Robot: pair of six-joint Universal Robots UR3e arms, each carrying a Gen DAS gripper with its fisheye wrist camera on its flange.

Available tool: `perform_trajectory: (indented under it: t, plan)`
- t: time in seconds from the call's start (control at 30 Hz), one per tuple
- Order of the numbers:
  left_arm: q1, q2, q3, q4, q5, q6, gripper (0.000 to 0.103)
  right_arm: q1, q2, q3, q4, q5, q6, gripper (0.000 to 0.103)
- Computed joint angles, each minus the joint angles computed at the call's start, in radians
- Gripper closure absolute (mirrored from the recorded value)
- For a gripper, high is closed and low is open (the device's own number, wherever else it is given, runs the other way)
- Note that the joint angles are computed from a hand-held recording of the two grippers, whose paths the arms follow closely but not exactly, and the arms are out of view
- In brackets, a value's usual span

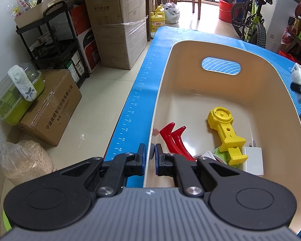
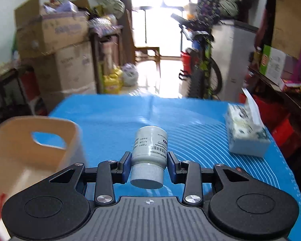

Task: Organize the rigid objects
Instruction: 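Carry the pill bottle into the basket and release it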

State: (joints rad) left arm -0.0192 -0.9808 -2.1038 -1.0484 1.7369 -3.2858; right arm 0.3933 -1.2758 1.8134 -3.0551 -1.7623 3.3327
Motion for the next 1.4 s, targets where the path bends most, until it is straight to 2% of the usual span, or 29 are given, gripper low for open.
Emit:
perform_trajectory:
  t: [0.37,0.63,0.9,1.03,1.23,1.3,1.4]
  plan:
    - [0.006,0.005,-0.001,-0.002,-0.004,0.004,0.092,0.152,-0.045,-0.142,0.103,0.044,-0.033,0.059]
    - [0.018,0.013,0.000,-0.010,-0.016,0.010,0.092,0.225,-0.022,-0.230,0.305,0.127,-0.075,0.059]
    - [0.019,0.015,-0.001,-0.012,-0.015,0.011,0.092,0.297,0.042,-0.317,0.502,0.137,-0.121,0.059]
    - [0.018,0.013,0.001,-0.011,-0.014,0.012,0.092,0.300,0.075,-0.360,0.600,0.148,-0.108,0.059]
    - [0.019,0.011,0.000,-0.008,-0.015,0.013,0.092,0.303,0.096,-0.410,0.660,0.150,-0.111,0.057]
    - [0.019,0.011,0.000,-0.008,-0.015,0.013,0.092,0.285,0.070,-0.366,0.613,0.180,-0.104,0.052]
    - [0.018,0.011,0.000,-0.007,-0.015,0.012,0.092,0.265,0.014,-0.292,0.545,0.209,-0.091,0.051]
